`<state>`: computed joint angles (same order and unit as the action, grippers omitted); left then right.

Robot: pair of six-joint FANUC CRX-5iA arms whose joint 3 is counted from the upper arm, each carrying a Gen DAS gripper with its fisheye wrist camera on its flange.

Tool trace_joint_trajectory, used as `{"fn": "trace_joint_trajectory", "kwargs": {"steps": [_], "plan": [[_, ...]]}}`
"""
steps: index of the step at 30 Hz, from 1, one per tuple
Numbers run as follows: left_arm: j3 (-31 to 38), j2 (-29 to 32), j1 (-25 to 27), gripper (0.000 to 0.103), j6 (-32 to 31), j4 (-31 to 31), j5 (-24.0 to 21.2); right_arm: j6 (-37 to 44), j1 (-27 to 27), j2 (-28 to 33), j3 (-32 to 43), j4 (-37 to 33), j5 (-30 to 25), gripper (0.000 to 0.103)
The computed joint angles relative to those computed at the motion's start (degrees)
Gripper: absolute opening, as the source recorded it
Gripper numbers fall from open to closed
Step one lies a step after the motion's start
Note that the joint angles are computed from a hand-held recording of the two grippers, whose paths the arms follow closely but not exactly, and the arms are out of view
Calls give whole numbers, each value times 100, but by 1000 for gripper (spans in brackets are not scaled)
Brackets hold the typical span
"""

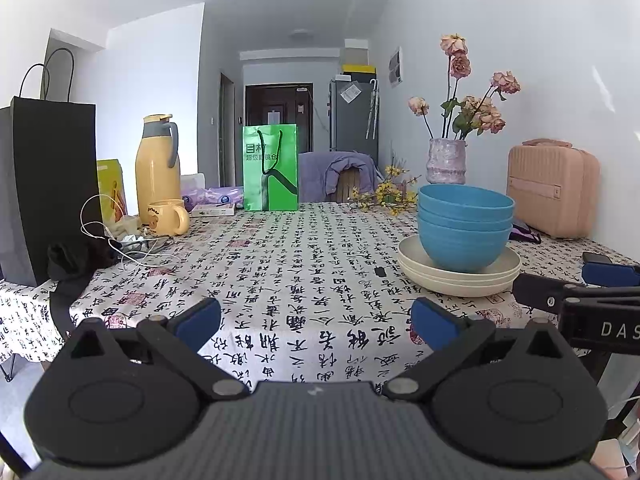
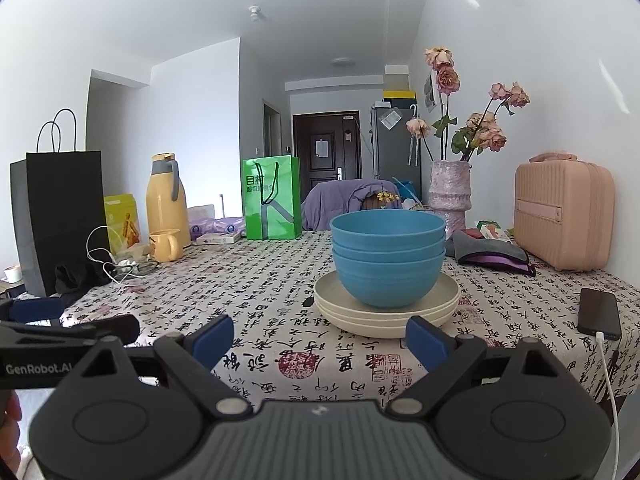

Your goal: Organize plates and bowls

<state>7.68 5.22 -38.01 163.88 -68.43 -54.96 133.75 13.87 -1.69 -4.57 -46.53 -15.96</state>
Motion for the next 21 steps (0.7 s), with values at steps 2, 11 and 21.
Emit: {"fn": "trace_joint_trajectory", "kwargs": {"steps": [2,11,21], "plan": [[-4,-3,3,103,1,4,0,-3,-11,1,11,-12,-23,93],[21,19,-3,103,-4,13,-20,-68,26,-18,-34,34,45,93],[72,61,-1,103,-6,62,-80,-44,6,-16,-24,-16,5,93]]}}
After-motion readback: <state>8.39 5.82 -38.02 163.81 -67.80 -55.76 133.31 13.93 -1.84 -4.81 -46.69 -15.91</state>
